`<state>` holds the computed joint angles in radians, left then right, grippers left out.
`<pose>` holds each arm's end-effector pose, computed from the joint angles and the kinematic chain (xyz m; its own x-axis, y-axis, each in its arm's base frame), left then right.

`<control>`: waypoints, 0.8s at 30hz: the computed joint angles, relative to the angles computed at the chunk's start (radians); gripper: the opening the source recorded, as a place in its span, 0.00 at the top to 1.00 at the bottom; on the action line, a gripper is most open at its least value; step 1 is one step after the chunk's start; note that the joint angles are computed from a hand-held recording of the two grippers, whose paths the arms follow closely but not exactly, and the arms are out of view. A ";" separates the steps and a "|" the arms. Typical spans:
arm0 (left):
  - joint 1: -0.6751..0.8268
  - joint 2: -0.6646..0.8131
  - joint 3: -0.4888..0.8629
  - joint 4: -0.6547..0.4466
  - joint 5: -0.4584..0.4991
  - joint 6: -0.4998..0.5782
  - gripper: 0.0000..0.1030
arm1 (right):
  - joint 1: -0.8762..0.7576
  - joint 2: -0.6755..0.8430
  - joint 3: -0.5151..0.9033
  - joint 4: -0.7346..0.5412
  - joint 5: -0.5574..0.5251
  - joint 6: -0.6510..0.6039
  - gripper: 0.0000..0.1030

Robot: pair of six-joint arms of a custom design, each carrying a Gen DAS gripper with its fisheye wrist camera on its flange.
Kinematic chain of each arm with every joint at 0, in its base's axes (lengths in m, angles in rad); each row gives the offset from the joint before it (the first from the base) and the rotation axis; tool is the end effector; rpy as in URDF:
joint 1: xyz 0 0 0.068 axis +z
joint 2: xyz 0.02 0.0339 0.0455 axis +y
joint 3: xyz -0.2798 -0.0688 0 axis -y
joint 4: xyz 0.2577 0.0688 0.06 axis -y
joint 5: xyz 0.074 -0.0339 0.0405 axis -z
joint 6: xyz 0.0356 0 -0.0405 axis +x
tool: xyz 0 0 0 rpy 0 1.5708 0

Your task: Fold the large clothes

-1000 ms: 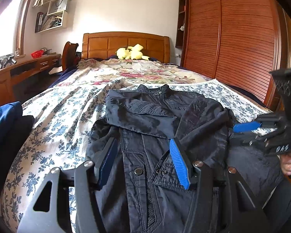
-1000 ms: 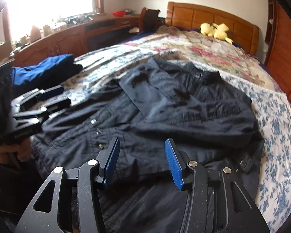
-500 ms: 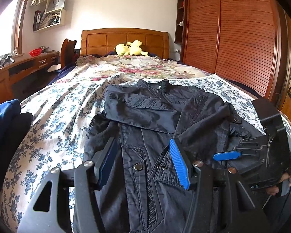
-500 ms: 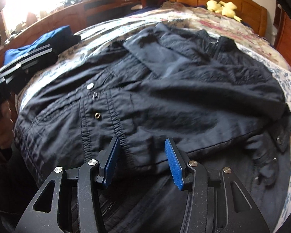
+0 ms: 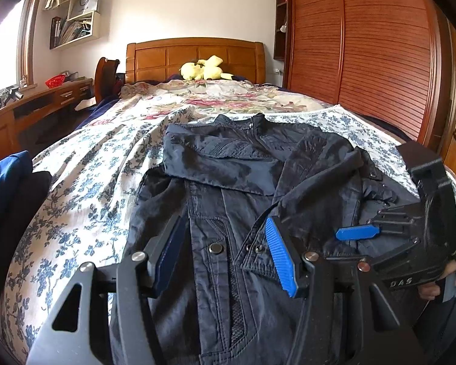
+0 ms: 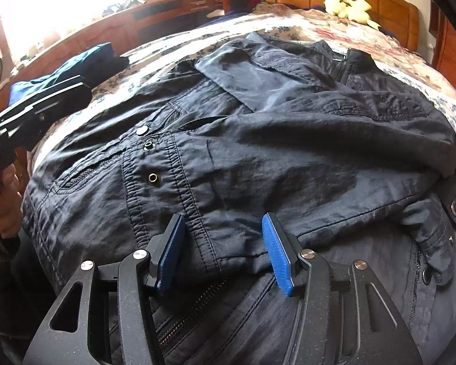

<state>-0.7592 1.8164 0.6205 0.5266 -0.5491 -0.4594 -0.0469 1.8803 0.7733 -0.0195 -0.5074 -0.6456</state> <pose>0.2450 -0.2068 0.1023 -0.5321 -0.0165 -0.8465 0.0606 0.9965 -0.0575 0.3198 0.0023 0.0815 -0.6195 -0.4974 -0.6073 -0.6766 0.7306 0.0918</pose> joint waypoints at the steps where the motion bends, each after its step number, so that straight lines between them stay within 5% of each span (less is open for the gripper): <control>1: -0.005 0.001 -0.003 -0.004 -0.007 -0.008 0.47 | -0.003 -0.003 0.001 -0.007 -0.001 -0.003 0.48; 14: -0.111 -0.010 -0.003 -0.115 -0.089 -0.142 0.47 | -0.362 -0.163 -0.002 -0.245 -0.151 -0.259 0.48; 24: -0.179 -0.032 -0.005 -0.258 -0.135 -0.257 0.47 | -0.689 -0.019 0.145 -0.293 -0.151 -0.395 0.48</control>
